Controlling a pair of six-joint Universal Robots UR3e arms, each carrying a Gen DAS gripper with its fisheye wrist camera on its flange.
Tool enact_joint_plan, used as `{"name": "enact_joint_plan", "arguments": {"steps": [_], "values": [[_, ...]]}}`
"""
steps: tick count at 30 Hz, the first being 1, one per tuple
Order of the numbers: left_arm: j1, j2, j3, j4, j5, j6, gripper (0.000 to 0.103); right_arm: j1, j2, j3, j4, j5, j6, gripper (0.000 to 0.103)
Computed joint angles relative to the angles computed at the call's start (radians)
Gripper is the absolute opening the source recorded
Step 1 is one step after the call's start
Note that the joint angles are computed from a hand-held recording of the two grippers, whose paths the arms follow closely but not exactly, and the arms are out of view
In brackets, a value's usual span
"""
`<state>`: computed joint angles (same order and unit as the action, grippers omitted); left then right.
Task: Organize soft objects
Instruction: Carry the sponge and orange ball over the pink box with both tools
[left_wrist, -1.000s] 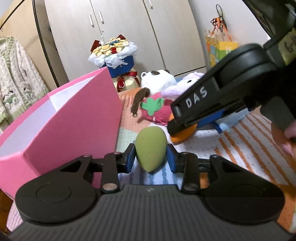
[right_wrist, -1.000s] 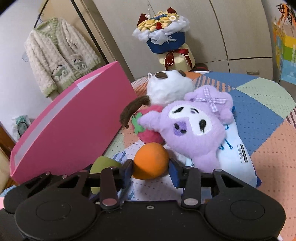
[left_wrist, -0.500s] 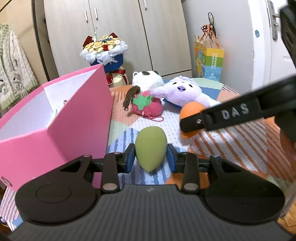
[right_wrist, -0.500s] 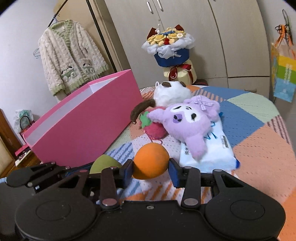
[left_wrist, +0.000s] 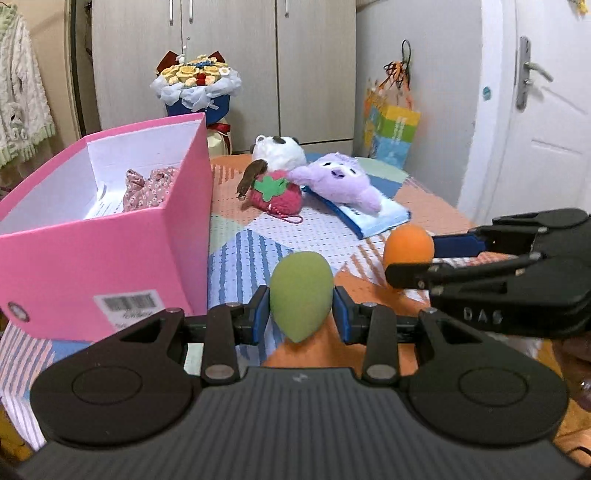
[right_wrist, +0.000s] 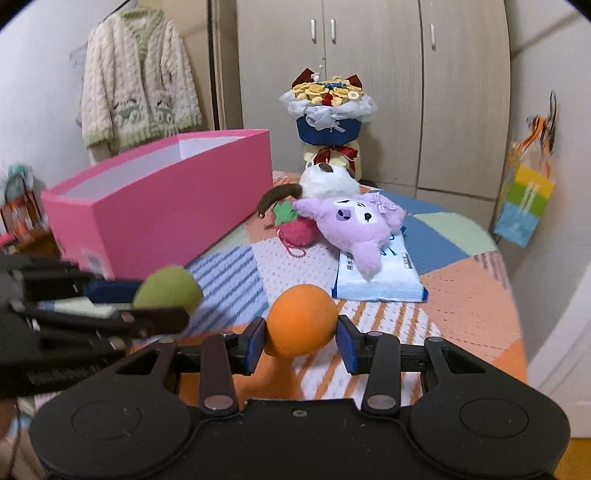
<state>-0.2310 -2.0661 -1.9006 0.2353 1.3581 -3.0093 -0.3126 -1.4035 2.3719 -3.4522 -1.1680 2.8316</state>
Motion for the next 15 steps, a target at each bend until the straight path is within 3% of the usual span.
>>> {"name": "enact_joint_plan", "arguments": {"steps": [4,9,15], "values": [[0.046,0.102,-0.086,-0.041,-0.067,0.028,0.035,0.009,-0.128,0.080,0.058,-0.005,-0.012,0.047],[0.133,0.195,-0.169,-0.065,-0.171,0.052,0.035,-0.008,-0.305,0.117,0.246,0.030,0.010,0.047],[0.251,0.320,-0.216,-0.209,-0.245,0.150,0.035,-0.006,-0.452,0.089,0.504,0.096,-0.025,0.047]]}}
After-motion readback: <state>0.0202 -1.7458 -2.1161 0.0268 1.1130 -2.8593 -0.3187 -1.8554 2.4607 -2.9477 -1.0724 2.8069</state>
